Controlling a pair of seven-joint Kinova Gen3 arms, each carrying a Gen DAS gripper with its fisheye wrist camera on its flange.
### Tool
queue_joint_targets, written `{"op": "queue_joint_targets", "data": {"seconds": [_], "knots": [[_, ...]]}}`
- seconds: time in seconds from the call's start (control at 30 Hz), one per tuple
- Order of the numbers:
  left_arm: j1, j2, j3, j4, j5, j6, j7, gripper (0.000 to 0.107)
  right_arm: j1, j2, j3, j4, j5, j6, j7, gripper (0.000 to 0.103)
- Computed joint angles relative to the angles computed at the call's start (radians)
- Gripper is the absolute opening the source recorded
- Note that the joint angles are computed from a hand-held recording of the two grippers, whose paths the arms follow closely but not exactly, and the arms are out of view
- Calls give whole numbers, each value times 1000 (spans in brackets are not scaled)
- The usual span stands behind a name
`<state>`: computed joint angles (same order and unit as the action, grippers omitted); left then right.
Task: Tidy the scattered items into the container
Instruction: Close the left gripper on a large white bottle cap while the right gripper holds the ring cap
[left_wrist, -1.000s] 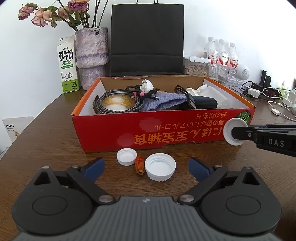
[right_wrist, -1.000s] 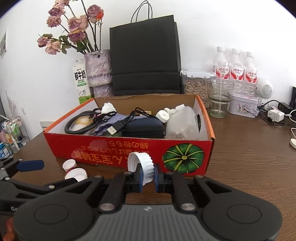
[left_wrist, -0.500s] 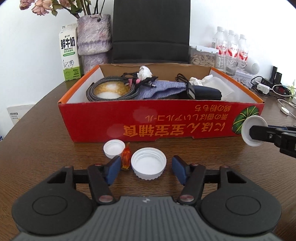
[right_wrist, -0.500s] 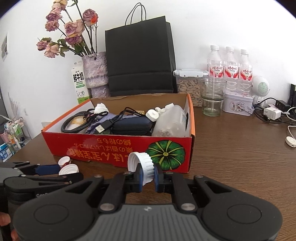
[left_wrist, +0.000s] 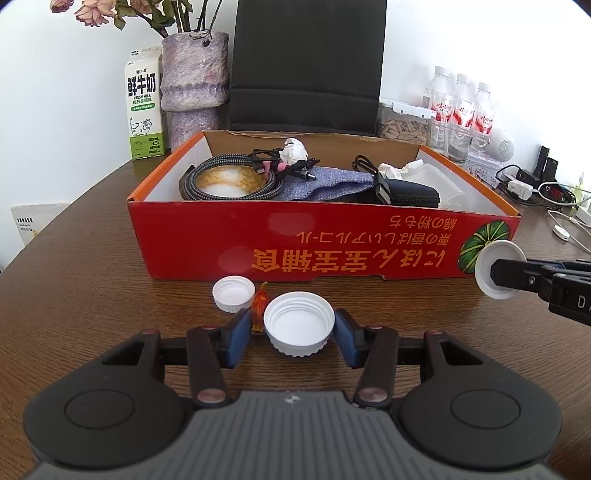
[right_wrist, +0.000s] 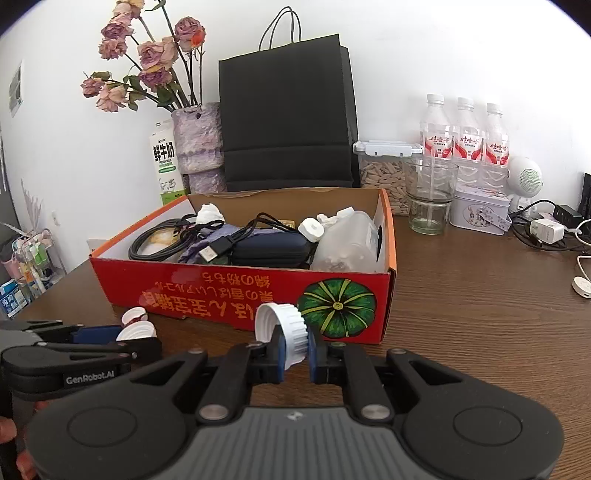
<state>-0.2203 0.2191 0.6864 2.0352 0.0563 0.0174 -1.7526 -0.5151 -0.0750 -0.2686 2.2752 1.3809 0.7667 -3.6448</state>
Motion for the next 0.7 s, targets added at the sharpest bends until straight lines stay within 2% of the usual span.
{"op": "queue_joint_targets", "data": {"seconds": [0.13, 0.3, 0.43, 0.5, 0.53, 0.6, 0.67, 0.7], "knots": [[9, -1, -12, -5, 7, 24, -11, 51, -3, -3, -3, 1, 1, 2, -1, 11], [25, -24, -32, 19, 29, 6, -35, 51, -4, -7, -4, 3, 3, -1, -1, 11], [-36, -46, 32, 53, 1, -26, -15, 52, -3, -11, -4, 4, 2, -6, 1, 11], [-98, -48, 97, 64, -25, -30, 8, 55, -2, -13, -5, 4, 2, -7, 3, 11], [-112, -52, 109, 69, -35, -33, 20, 59, -2, -14, -5, 4, 1, -8, 4, 11], [-122, -59, 119, 77, -60, -40, 43, 60, -1, -15, -5, 4, 1, -10, 6, 11], [-171, -54, 171, 78, -91, -36, 69, 54, -1, -14, -6, 4, 1, -9, 5, 11], [-173, -50, 175, 74, -101, -30, 73, 48, -1, -14, -6, 4, 1, -10, 5, 11]]}}
